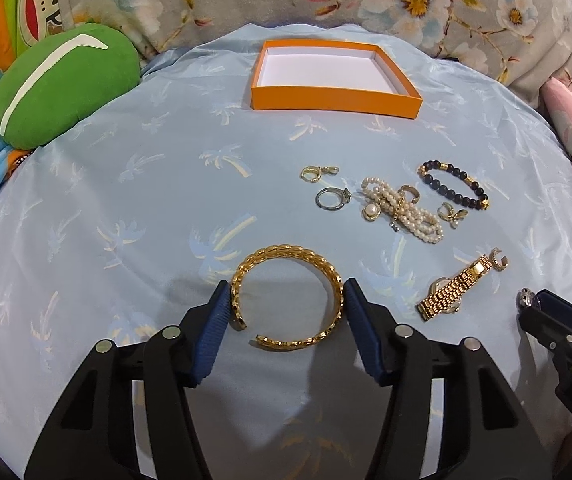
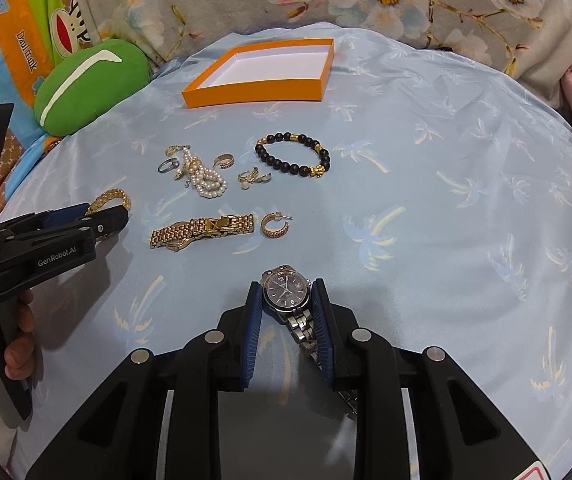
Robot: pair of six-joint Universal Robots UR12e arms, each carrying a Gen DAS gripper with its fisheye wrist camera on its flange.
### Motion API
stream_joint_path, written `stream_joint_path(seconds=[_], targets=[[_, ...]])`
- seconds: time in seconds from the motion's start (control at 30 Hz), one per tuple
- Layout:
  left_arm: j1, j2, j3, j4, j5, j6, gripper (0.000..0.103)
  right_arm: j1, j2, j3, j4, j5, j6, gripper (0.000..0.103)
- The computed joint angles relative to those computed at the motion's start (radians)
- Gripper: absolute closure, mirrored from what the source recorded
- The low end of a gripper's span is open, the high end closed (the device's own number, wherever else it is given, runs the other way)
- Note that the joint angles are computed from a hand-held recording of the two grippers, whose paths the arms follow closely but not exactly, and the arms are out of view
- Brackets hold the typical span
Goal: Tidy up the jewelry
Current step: 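Lift and carry the cuff bracelet and silver watch into the orange box with both grippers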
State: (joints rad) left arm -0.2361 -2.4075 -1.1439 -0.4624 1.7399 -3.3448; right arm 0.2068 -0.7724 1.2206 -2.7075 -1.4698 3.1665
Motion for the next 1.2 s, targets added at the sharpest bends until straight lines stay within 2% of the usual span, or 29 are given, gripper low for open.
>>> stream_joint_path(seconds=[0.2,0.37,0.53,0.8,1.03,1.13,1.2], targets=[[-0.003,0.012,-0.028,0.050,0.014,-0.012,0.048,-0.002,-0.002,0.006,-0.010,0.009,0.012,0.080],[-0.010,0.027,-0.059,0.089,0.040,-0.029,0.048,-0.004,-0.012,0.025,-0.052,-0.001,0.033,0.080],[-0.015,0.041,-0.081,0.100,0.050,-0.040,0.048,-0.003,-0.020,0.032,-0.072,-0.012,0.036,0.080],[-0.011,0.033,-0.045,0.108,0.036,-0.038,0.048,0.000,0.010,-0.044,-0.085,-0.036,0.018,0.080],[0.002,-0.036,0.108,0.073,0.048,0.002,0.048,0.005,0.121,-0.268,-0.053,-0.073,-0.003,0.080],[0.010,-0.092,0.223,0.029,0.048,0.009,0.048,0.003,0.204,-0.431,0.005,-0.062,0.009,0.080],[0.017,-0.146,0.333,-0.013,0.044,0.014,0.048,0.002,0.272,-0.567,0.059,-0.057,0.016,0.080]])
